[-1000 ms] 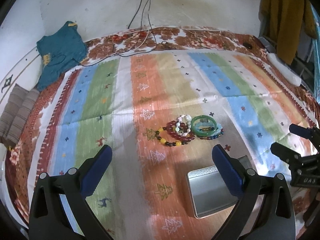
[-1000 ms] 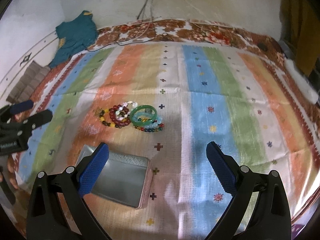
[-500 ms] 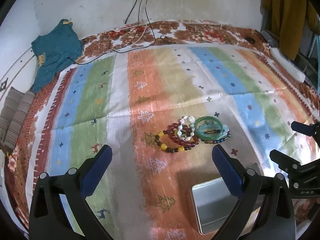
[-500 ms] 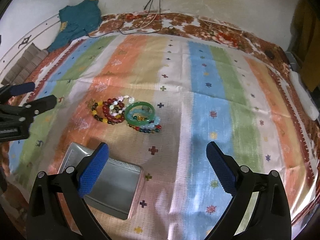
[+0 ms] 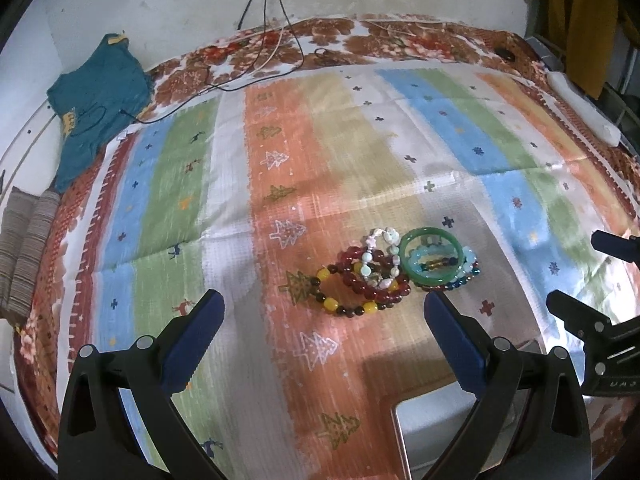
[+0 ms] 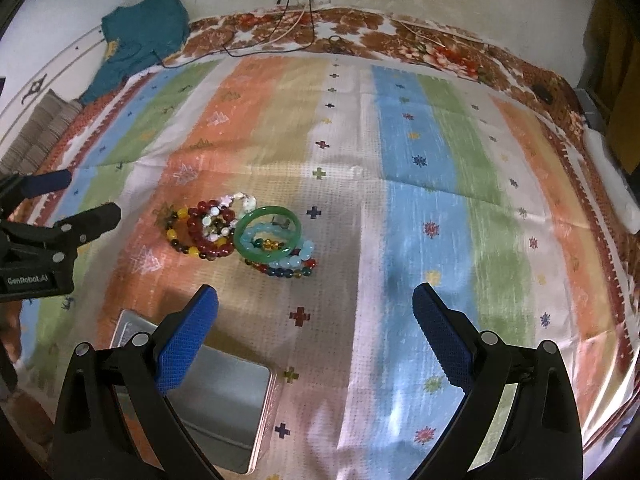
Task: Organize jewelry
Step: 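Move both tools toward the bracelet cluster beside the silver tin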
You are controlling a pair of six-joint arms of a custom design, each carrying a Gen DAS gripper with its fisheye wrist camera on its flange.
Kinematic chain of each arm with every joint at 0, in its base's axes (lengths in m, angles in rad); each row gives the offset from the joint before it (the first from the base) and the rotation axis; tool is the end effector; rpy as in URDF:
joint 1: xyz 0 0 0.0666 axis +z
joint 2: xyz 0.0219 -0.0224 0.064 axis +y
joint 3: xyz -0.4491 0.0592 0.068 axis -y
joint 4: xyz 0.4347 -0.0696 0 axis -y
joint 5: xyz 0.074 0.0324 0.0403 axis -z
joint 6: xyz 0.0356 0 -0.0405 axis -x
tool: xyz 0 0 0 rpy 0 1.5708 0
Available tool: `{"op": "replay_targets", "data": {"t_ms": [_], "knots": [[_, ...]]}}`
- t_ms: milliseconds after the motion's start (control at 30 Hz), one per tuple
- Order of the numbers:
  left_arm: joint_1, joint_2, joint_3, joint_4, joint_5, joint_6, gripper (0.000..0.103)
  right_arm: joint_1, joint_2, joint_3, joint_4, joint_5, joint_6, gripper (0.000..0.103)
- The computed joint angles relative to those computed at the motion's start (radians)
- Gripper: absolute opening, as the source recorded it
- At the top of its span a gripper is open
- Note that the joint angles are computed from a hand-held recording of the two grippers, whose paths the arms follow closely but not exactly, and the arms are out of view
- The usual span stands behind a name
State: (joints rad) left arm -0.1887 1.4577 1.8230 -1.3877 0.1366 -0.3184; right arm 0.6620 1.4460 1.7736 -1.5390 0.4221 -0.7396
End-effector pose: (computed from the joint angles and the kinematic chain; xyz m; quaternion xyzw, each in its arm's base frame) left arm 0.4917 -0.0992 0.6464 0.2588 0.9251 -0.0481 0.2738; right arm 0.3896 0.2847 0.6248 0.0747 0.9599 -0.0448 0.2665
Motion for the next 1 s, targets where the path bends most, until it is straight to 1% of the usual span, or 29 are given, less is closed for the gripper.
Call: {"op": "replay_targets", "data": {"t_ms": [100, 267, 367, 500, 700, 800, 1000], "knots": [[-0.004, 0.014, 0.011, -0.002, -0.015, 0.001, 0.097, -0.012, 0.005, -0.003, 0.001, -0.021, 0.001, 0.099], [-0.005, 0.042, 0.038, -0.019, -0.004, 0.018, 0.097, -0.036, 0.008, -0.013, 0.022, -0.072, -0.002, 0.099], [-0.010, 0.060, 0.045, -0.017, -0.016, 0.021, 0.097, -0.044, 0.020, -0.008, 0.018, -0.076, 0.008, 0.099], [-0.011, 0.084, 0.058, -0.034, -0.015, 0.027, 0.097, -0.053, 0.035, 0.000, 0.008, -0.078, 0.020, 0.099], [-0.022, 0.106, 0.071, -0.032, -0.025, 0.022, 0.097, -0.066, 0.046, 0.005, 0.018, -0.089, 0.042, 0.099], [-0.029, 0.113, 0.073, -0.012, -0.034, 0.032, 0.097, -0.076, 0.056, 0.009, 0.019, -0.099, 0.050, 0.099], [-0.041, 0.144, 0.091, -0.027, -0.041, 0.030, 0.097, -0.100, 0.074, 0.012, 0.018, -0.114, 0.057, 0.099]]}}
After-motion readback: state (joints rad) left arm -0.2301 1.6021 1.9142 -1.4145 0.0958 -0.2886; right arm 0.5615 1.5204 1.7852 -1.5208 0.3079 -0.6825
